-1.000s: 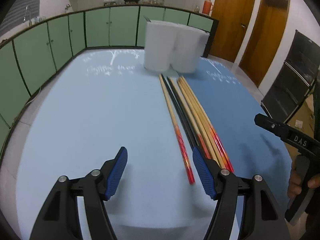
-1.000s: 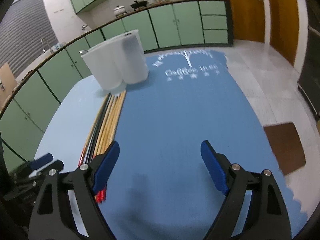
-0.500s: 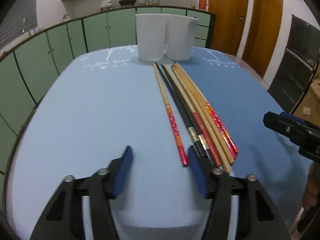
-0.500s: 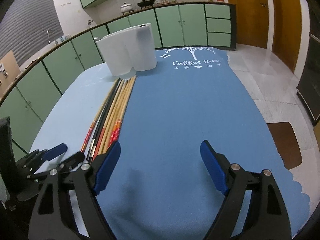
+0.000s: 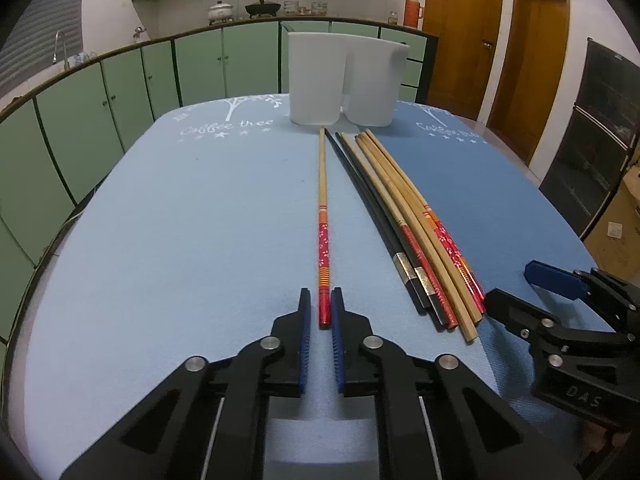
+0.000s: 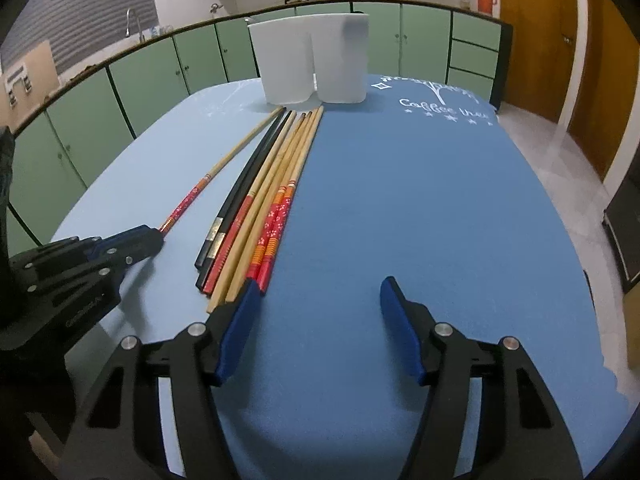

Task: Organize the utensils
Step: 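Lower the left tool and grasp a red-patterned chopstick, then grasp another red-patterned chopstick with the right tool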

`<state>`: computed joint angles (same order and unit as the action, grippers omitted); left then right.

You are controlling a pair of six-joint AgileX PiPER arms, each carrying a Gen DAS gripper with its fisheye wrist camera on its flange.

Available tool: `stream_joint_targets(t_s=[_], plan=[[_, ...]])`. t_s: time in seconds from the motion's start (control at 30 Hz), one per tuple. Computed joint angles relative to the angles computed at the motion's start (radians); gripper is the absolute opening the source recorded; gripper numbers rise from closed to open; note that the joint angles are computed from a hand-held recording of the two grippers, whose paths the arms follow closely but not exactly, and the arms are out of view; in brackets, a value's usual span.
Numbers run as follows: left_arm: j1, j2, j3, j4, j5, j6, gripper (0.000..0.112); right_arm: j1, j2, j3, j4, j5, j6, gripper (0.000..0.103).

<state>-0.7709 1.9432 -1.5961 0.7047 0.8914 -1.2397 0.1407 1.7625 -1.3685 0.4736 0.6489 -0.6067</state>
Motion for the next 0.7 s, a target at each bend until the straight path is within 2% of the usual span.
stream_joint_targets(t_s=[0.2, 0.43, 0.6, 0.7], plan=[[0.004, 0.002, -0.004, -0.009, -0.010, 0.008, 0.010, 0.030, -0.009, 0.021, -0.102, -0.061, 0.064, 0.055], [0.008, -0.001, 0.001, -0.011, -0.017, -0.001, 0.010, 0.013, -0.004, 0.008, -0.044, -0.023, 0.006, 0.055], [0.010, -0.004, 0.007, -0.012, -0.023, -0.003, 0.010, 0.044, 0.002, 0.005, -0.079, -0.047, 0.043, 0.054], [0.012, 0.005, -0.003, -0.011, -0.021, -0.003, 0.010, 0.049, 0.021, -0.019, -0.082, -0.050, 0.070, 0.045]])
